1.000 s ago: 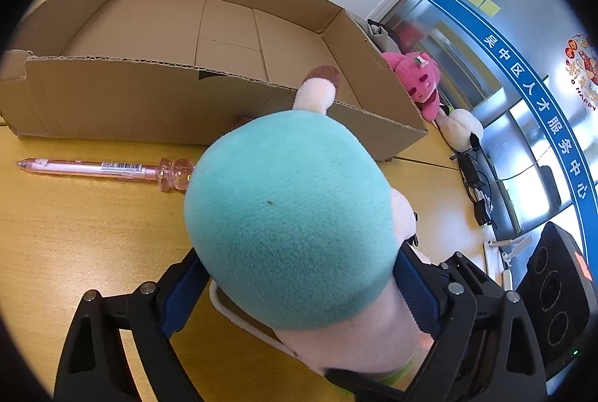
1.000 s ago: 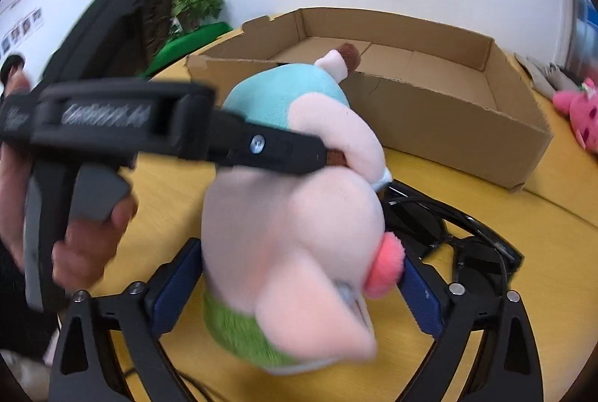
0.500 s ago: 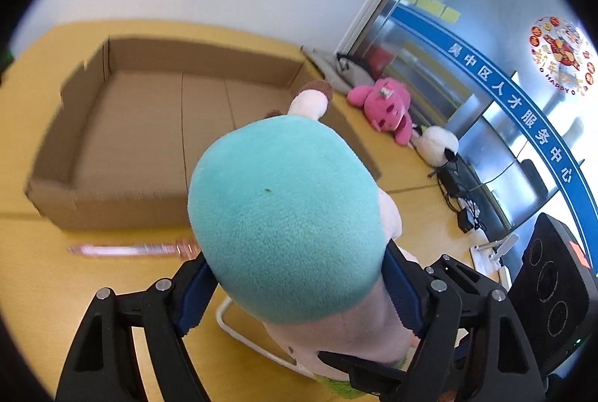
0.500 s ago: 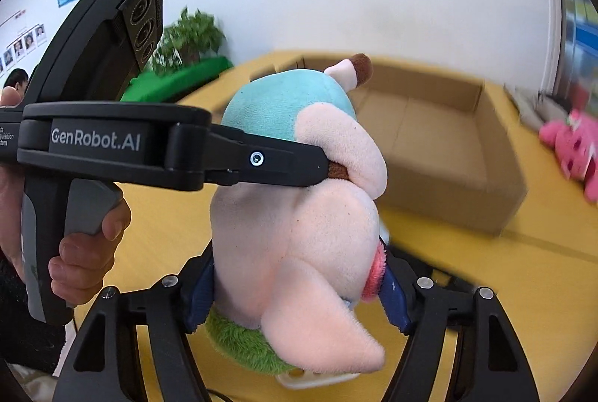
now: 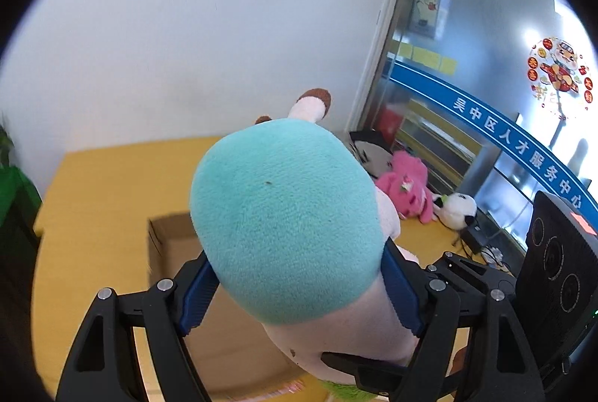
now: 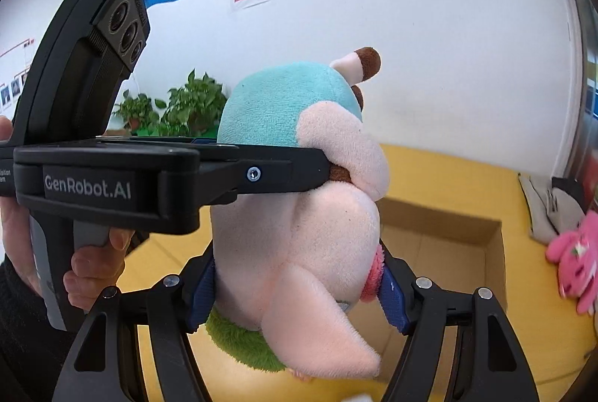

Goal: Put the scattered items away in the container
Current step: 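Carry the pig plush with the right gripper over the box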

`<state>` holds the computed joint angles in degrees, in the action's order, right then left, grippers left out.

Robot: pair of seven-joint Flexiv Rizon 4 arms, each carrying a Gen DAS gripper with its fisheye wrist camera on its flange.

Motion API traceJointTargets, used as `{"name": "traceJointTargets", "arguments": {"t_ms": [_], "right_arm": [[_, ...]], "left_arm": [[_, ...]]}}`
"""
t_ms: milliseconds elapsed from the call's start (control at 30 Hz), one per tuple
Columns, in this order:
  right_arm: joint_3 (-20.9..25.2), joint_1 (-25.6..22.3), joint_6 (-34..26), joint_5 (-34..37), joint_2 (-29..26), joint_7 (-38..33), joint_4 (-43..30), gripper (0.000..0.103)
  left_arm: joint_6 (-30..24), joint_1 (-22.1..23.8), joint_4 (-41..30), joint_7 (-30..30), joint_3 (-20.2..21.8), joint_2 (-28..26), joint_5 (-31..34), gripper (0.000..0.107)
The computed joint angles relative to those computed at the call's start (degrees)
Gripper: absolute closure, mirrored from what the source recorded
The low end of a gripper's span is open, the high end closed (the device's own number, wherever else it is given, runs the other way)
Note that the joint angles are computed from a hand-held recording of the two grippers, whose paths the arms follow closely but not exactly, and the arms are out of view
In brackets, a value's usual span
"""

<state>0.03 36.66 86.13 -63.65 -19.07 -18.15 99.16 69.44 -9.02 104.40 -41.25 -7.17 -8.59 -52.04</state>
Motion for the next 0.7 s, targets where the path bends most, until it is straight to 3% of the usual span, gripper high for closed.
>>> {"name": "traceJointTargets", "arguments": {"t_ms": [100,233,433,700], "right_arm": [[4.79,-1.64,-4.92,12.04,-5.9,-11.06,-10.01,0.026],[7.5,-2.41,-9.13,22.39,-13.12,-19.4,-20.79,0.026],[10.97,-3.17,-14.16,33.83,-23.18,-26.0,-32.76,0.026],[15.62,-3.71,-23.44,45.68,-38.65,-33.79,-49.73,0.028]], "left_arm": [[-4.11,2.01,-7.81,-3.54,0.98,-4.28,6.87,0.027],[-11.26,4.87,-18.59,-7.98,0.89,-11.66,14.29,0.028],[-19.83,7.15,-30.79,-13.93,1.34,-23.07,23.56,0.028],[-30.03,9.12,-42.61,-18.54,1.19,-36.68,28.65,0.028]]}}
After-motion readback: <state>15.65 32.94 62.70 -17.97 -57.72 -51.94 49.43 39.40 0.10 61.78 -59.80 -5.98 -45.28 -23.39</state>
